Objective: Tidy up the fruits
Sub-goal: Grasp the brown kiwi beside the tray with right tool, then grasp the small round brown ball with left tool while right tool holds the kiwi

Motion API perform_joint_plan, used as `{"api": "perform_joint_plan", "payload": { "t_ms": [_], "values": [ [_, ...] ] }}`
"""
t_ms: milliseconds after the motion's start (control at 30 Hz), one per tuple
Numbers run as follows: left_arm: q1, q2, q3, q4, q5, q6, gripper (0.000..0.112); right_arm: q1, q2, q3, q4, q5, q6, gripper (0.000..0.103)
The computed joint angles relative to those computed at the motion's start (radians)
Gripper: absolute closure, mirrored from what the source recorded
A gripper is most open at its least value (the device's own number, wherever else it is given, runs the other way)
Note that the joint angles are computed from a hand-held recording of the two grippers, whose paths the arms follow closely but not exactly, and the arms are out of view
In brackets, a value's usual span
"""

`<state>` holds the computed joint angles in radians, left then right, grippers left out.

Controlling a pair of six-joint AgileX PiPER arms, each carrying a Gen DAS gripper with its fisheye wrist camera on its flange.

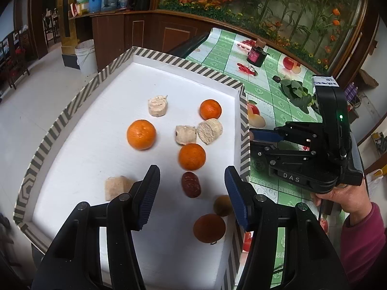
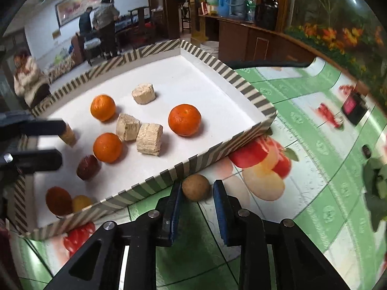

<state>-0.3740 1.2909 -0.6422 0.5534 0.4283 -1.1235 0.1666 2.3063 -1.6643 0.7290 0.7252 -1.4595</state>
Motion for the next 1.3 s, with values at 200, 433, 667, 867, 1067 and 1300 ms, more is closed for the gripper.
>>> {"api": "perform_joint_plan", "payload": {
  "t_ms": [200,433,667,867,1067,1300],
  "values": [
    [-0.040,0.000,-0.014,0.025,0.011,-0.030,0.056,-0.015,-0.021,0.042,0.041,0.017,-0.026,0.081],
    [-0.106,-0.006,-0.025,0.045,0.029,-0.069,0.056,-0.085,-0.082,0.135,0.136,0.063,-0.059,0.081],
    [-0.231,0.083,-0.112,0.070,0.020,-0.084,0.056,-0.258,-0.204,0.331,0.257,0.049,-0.177,0.081],
    [-0.347,0.302,-0.336,-0.072,-0.019,0.103,0.056,-0.499,-0.244,0.405,0.304,0.039,-0.212,0.080],
    [-0.404,0.550,-0.637,-0.392,-0.015,0.479,0.057,-0.712,-0.191,0.316,0.324,0.068,-0.171,0.080],
    [-0.451,0.850,-1.100,-0.618,0.145,0.762,0.057,-0.876,-0.148,0.202,0.397,0.082,-0.134,0.080]
  ]
}}
